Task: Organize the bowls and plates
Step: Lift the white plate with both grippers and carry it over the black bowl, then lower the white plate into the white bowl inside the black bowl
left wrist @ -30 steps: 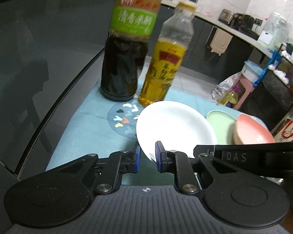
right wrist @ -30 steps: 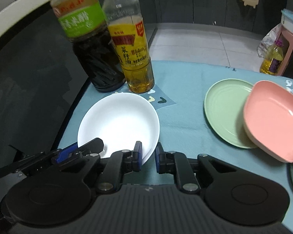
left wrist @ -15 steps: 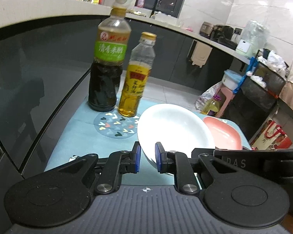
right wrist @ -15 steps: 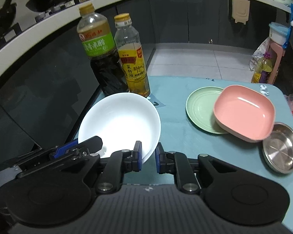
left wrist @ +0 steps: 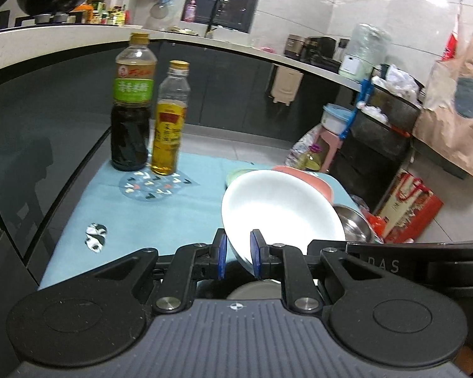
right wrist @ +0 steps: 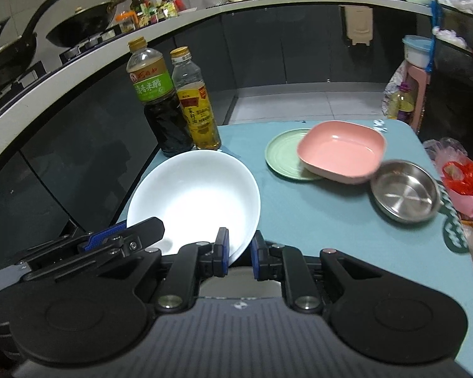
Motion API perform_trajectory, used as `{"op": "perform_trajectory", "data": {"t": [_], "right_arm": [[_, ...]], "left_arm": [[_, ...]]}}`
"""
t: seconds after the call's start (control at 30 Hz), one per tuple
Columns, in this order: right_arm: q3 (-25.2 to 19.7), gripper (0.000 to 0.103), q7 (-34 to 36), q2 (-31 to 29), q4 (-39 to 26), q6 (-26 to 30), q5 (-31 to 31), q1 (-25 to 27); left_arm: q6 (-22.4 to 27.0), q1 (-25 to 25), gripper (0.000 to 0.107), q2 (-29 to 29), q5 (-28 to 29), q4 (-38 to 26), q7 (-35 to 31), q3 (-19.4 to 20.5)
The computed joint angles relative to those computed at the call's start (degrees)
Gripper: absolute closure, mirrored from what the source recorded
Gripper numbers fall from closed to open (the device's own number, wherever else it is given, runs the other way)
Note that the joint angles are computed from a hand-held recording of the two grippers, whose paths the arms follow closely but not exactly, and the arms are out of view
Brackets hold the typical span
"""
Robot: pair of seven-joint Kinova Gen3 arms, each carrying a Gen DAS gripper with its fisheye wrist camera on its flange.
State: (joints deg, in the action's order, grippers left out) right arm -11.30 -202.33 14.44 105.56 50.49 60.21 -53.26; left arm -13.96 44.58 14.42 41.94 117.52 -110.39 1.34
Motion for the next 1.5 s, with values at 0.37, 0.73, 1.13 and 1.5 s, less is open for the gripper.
{"op": "perform_trajectory", "data": {"t": [0.37,0.73,1.13,1.5], "right_arm": [[-4.9,0.090,-13.8,-4.0,8.6,5.6,3.1,-4.0],[-7.3,0.089,-20.9,-4.2,13.1,3.3,4.2,-4.8],[-5.6,0.089,-21.5,-1.5,12.5,0.8,6.2,-4.4],[-3.7,0.089,-18.0,1.6,10.2,2.6,4.8,-5.4]], "left_arm": [[-2.7,5.2,0.093,-2.3,12.7,3.7,-11.5,2.7],[-6.1,4.0,0.093,-2.2,23.2,6.4,-18.6,8.5],[-8.0,1.9,0.093,0.4,29.5,4.8,-24.2,10.1],[-4.4,-1.0,0.092,3.0,34.1,2.6,-29.2,10.2]]}}
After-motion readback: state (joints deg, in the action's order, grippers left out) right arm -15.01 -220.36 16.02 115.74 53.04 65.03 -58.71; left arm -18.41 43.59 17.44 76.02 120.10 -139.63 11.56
